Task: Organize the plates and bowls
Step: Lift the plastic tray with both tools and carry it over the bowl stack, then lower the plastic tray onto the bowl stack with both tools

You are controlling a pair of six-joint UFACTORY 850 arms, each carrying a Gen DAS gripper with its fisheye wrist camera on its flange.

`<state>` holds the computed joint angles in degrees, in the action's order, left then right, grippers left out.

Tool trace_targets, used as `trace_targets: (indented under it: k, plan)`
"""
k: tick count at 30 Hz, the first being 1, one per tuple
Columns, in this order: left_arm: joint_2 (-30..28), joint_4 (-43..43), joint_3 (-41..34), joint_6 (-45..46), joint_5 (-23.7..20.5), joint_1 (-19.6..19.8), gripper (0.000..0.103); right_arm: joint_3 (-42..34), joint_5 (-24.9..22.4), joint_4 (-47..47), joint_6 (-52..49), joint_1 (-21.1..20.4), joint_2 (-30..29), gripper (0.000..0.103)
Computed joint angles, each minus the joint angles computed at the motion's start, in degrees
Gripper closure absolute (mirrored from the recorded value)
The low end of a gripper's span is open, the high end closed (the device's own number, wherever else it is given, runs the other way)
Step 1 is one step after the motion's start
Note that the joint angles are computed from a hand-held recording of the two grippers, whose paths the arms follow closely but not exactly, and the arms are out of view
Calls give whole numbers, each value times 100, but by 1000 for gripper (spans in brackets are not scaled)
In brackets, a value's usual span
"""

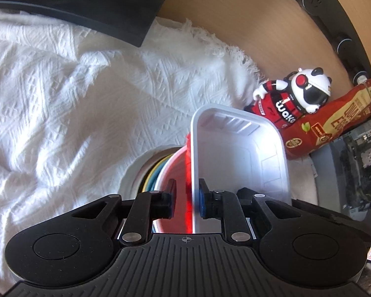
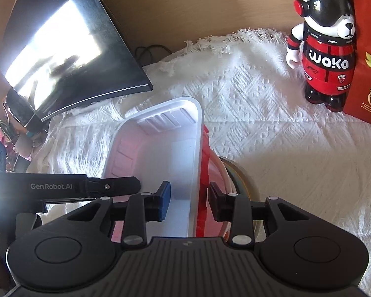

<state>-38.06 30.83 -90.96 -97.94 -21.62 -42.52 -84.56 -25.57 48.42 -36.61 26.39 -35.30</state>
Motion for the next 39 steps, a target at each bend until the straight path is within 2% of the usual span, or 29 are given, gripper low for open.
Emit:
trace_targets:
  k: [8,11,15,17,20,23,29,34,39]
  plan:
    - [85,-128,99,132,1,-18,84,97,52,-79,13,33,84,69]
    - [206,34,257,-163,64,-40,84,187,151,-53,-89,43,167,69]
    - [397,124,454,-287,462,-28,83,319,176,76,-312,19,304,69]
    - [391,371,338,-335,305,-51,83,320,14,188,-451,-4,332,67]
    - [410,508,298,-385,309,-23,83,374,117,213,-519,28,422,67]
    - [342,238,221,-67,331,17,83,397,67,297,-525,6,448,67]
    - [27,-801,-76,942,265,86,83,375,152,-260,141,39,379,67]
    - [135,-911,82,1001,410,97,84,404,139,-351,243,30,389,67]
    - [300,-408,280,415,487,85,84,513,250,-285,84,34,496,67]
